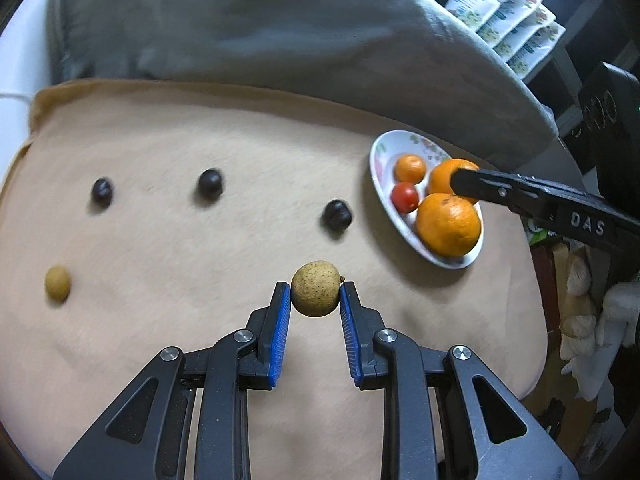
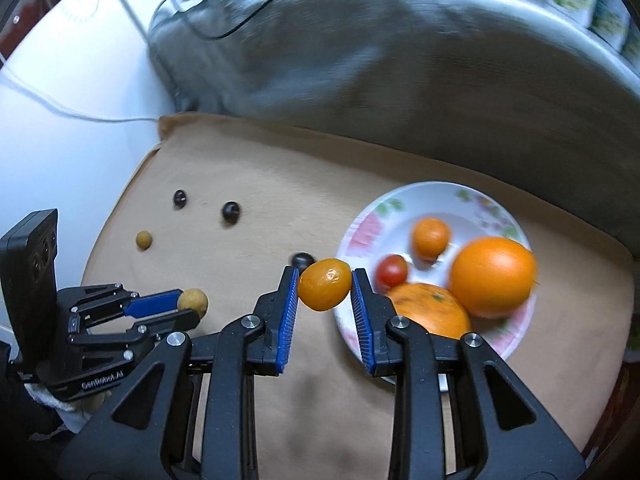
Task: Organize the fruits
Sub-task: 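Carry the longan and kumquat onto the plate and open both grippers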
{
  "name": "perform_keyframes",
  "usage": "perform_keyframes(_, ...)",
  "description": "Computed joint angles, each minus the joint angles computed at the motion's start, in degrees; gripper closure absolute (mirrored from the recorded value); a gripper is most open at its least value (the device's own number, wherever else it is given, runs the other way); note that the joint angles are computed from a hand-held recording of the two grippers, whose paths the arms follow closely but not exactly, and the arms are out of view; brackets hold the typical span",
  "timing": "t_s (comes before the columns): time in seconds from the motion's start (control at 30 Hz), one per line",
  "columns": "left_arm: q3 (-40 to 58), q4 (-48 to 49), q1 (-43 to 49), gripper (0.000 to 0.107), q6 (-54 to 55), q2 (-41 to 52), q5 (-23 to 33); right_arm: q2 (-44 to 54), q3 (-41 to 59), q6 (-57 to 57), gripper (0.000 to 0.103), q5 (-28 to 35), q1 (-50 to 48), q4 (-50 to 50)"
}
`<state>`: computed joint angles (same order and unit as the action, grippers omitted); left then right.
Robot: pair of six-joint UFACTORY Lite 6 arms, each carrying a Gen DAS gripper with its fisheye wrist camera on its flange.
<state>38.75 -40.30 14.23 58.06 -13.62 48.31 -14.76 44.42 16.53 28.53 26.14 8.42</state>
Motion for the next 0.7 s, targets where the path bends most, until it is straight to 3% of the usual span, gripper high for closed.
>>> perform_keyframes(0.33, 3.8, -0.6, -11.6, 0.083, -6.1, 1.9, -3.9, -12.7, -8.8, -8.1, 0.075, 5.6, -12.5, 3.5)
perform_keyframes(0.7, 11.2, -1.2, -20.8, 0.083, -11.2, 10.1, -8.1, -16.6, -14.5, -21.1, 0.075, 7.8, -25.4, 11.7)
